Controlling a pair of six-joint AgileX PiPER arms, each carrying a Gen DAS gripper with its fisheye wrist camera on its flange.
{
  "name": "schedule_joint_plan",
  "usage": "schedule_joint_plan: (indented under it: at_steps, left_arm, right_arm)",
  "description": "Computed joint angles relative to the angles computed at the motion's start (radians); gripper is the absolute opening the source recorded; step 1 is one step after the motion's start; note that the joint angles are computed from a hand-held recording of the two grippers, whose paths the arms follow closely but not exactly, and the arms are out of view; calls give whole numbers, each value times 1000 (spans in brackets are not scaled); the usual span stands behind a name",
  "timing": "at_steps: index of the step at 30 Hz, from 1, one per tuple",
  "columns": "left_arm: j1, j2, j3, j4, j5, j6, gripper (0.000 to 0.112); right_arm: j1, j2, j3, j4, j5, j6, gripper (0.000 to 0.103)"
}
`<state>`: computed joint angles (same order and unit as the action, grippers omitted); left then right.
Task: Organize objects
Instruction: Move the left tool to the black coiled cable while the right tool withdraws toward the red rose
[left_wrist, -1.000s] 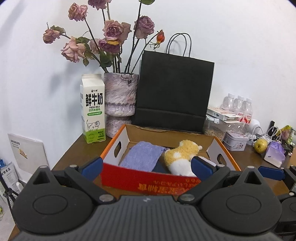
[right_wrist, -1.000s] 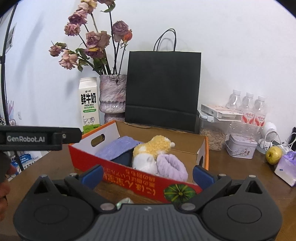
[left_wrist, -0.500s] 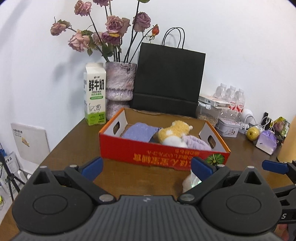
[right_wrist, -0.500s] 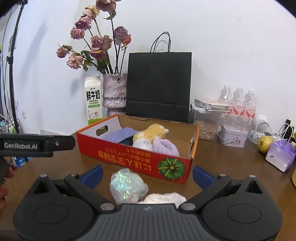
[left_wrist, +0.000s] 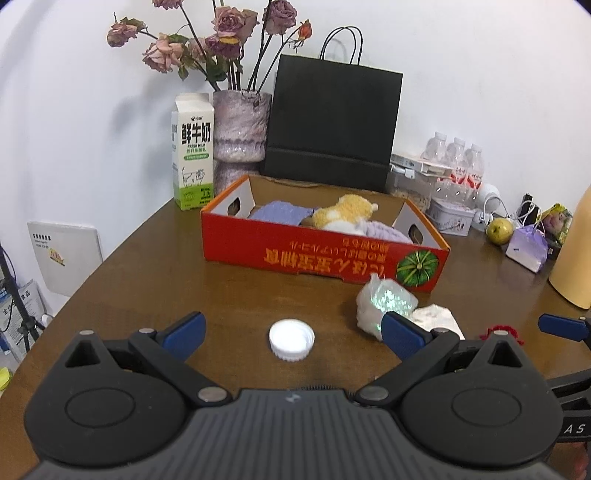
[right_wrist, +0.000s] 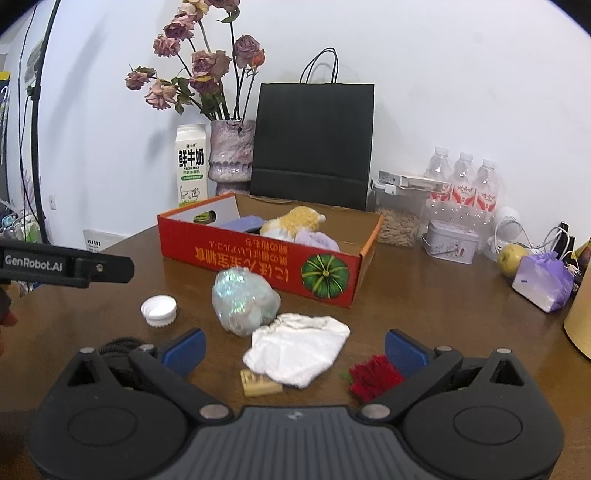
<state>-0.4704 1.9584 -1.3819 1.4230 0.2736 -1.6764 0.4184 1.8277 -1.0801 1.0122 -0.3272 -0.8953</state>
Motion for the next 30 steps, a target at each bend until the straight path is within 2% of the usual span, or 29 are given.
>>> schedule_joint_plan:
  at_steps: [11, 22, 26, 30]
  left_arm:
    - [-41, -32, 86, -49, 36, 18, 103]
    - [-47, -9, 55, -444, 23, 372, 103]
    - [-67, 18, 5, -546, 61, 465, 103]
    - [-75, 71, -86, -722, 119, 622, 103]
  right_arm:
    - [-30, -61, 147, -253, -3, 256, 103]
    - [-96, -83, 222, -409, 7, 357, 103]
    - [-127, -93, 249, -495, -5, 454, 103]
    - [-143, -87, 253, -484, -13, 466, 103]
